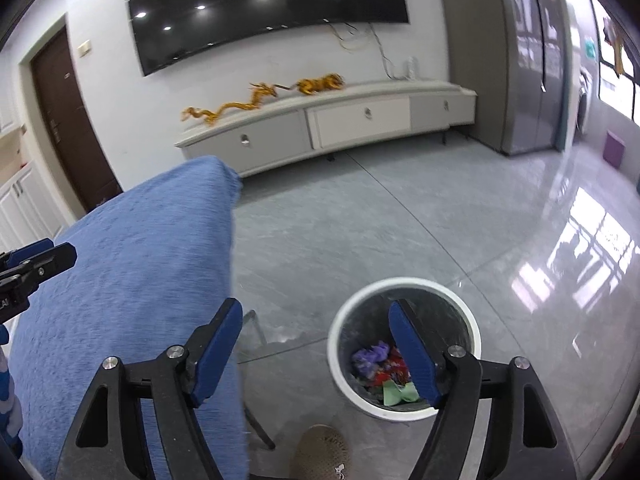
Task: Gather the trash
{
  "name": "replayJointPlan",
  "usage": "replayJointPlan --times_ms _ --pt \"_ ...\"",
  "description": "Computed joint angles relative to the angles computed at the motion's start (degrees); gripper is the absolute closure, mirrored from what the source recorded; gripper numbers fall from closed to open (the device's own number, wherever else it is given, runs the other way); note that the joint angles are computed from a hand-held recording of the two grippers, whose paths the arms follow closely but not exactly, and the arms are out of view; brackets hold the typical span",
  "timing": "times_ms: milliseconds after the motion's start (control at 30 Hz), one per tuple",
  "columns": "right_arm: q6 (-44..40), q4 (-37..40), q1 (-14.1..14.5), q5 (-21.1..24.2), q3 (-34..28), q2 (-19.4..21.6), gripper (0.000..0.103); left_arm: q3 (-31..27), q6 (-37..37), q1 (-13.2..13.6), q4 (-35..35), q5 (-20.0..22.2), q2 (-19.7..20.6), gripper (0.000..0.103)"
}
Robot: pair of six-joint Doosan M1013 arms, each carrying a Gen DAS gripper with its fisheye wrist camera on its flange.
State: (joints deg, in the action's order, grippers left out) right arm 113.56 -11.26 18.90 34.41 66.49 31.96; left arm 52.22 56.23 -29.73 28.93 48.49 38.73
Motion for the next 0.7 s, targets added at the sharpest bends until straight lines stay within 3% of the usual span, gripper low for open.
replayJointPlan --times_ms 167,533,600,700 --pt "-0.4 -2.4 2.0 -0.7 -0.4 -0.5 0.024 5.8 -7.5 0.4 5.7 -2.9 -3.6 0.036" --pt "0.3 -8.7 5.2 -2.5 -0.3 -1.4 0.016 13.6 -17.9 1.8 11.4 -5.7 -8.4 0.034" --pt "2.1 -11.1 5.8 -2.8 0.0 -1.5 0.008 14.7 -20.4 1.9 13.4 -6.1 -9.2 0.034" --pt "4.7 -14.4 6.4 -3.4 0.0 -1.6 0.006 15.9 -23.8 1.8 16.6 -6.2 -10.0 0.033"
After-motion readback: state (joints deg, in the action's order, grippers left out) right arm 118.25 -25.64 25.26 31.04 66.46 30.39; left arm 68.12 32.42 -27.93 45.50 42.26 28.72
